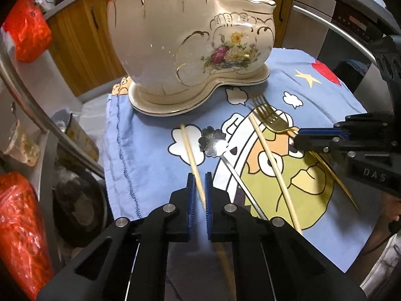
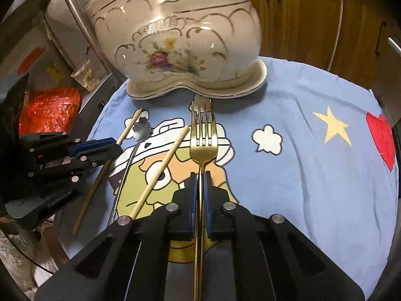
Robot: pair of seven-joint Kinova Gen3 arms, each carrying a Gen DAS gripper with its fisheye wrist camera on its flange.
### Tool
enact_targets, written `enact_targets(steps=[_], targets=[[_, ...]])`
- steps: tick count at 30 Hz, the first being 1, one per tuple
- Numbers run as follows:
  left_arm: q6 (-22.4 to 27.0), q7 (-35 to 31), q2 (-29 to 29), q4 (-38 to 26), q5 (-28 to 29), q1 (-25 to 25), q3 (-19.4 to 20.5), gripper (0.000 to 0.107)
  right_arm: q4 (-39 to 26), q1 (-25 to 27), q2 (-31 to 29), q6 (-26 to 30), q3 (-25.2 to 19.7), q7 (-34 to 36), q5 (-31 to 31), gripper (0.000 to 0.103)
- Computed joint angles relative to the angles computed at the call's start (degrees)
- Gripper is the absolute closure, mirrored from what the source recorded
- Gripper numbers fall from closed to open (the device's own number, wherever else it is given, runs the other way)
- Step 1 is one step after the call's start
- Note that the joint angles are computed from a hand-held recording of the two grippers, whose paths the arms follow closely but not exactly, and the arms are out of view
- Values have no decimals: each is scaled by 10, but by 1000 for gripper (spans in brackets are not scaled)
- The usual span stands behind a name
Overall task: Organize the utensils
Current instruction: 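Grasp a chopstick with the left gripper while the right gripper grasps a gold fork, then lift the chopstick with the left gripper while the right gripper lifts the gold fork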
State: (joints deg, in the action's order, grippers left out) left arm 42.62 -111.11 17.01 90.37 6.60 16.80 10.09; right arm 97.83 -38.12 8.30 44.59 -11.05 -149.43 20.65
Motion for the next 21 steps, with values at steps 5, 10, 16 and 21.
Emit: enact_targets(steps=[5, 10, 16, 21], targets=[[7, -17, -6, 2, 21, -11, 6, 102, 15, -5, -21, 1, -3, -22, 26, 98], [-14, -37, -32, 19, 55, -25, 10, 102, 29, 0, -44, -3, -13, -46, 49, 98], [-38, -110, -77, 51, 141, -60, 18, 102, 48, 5, -77, 0, -36, -86, 94, 98], [-60, -176, -109, 76, 199, -62, 18, 102, 57, 13, -99, 0, -60, -122, 136, 98]])
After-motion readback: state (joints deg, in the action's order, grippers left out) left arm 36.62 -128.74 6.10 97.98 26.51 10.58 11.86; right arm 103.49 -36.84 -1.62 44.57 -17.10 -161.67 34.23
